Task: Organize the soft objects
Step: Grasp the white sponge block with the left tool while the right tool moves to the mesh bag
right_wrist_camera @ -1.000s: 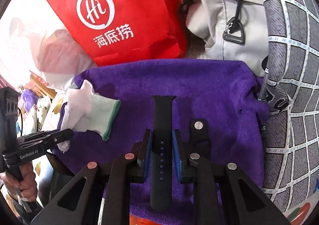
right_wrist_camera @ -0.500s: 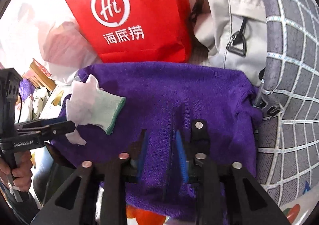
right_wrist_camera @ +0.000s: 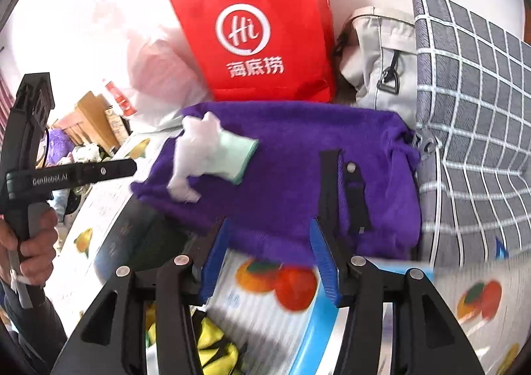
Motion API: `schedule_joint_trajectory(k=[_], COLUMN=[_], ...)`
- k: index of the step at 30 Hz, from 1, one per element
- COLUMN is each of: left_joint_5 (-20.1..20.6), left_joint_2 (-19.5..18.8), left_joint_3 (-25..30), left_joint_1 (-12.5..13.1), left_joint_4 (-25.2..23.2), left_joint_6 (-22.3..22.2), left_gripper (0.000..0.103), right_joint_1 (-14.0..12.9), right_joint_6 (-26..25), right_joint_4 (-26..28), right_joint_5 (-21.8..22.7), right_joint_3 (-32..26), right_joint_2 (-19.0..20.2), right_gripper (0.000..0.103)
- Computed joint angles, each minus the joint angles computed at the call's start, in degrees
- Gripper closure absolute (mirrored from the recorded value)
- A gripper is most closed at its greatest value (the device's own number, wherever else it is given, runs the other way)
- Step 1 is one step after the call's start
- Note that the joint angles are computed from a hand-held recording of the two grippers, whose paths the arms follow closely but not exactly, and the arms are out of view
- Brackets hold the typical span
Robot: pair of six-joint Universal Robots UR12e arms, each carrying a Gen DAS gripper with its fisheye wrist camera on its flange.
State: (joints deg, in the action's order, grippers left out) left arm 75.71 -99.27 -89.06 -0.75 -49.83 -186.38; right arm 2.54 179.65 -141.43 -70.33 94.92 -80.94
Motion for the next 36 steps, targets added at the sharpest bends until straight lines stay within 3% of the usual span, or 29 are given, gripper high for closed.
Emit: schedule_joint_trajectory(k=[8, 17, 22, 27, 36], left_joint_5=[3.3, 2.53, 2.34, 2.45, 6.07], left_joint_2=[6.46, 12.13, 13.56, 14.13, 13.26], left_joint_3=[-7.0, -15.01, -17.92, -20.13, -21.67], left_joint_1=[1.27, 3.13, 3.28, 3.62, 2.68], left_joint_4=[1.11, 1.2, 1.69, 1.99, 3.51], left_joint_6=[0.04, 0.73, 2.54, 4.74, 6.42], left_gripper=[0.051, 0.047, 0.042, 0.039, 0.04], right_joint_1=[0.71, 1.54, 2.02, 3.18, 6.18], right_joint_6=[-0.39, 0.34, 0.49, -0.01, -1.05], right_joint_4=[1.74, 2.73, 3.78, 3.08, 4.61], right_joint_5=[2.01, 2.45, 2.13, 1.26, -2.06], right_joint_3=[5.34, 10.13, 11.74, 13.35, 13.32], right_joint_2=[-5.29, -10.03, -11.62, -12.65, -11.81], right_gripper=[0.052, 0.049, 0.048, 0.038, 0.035])
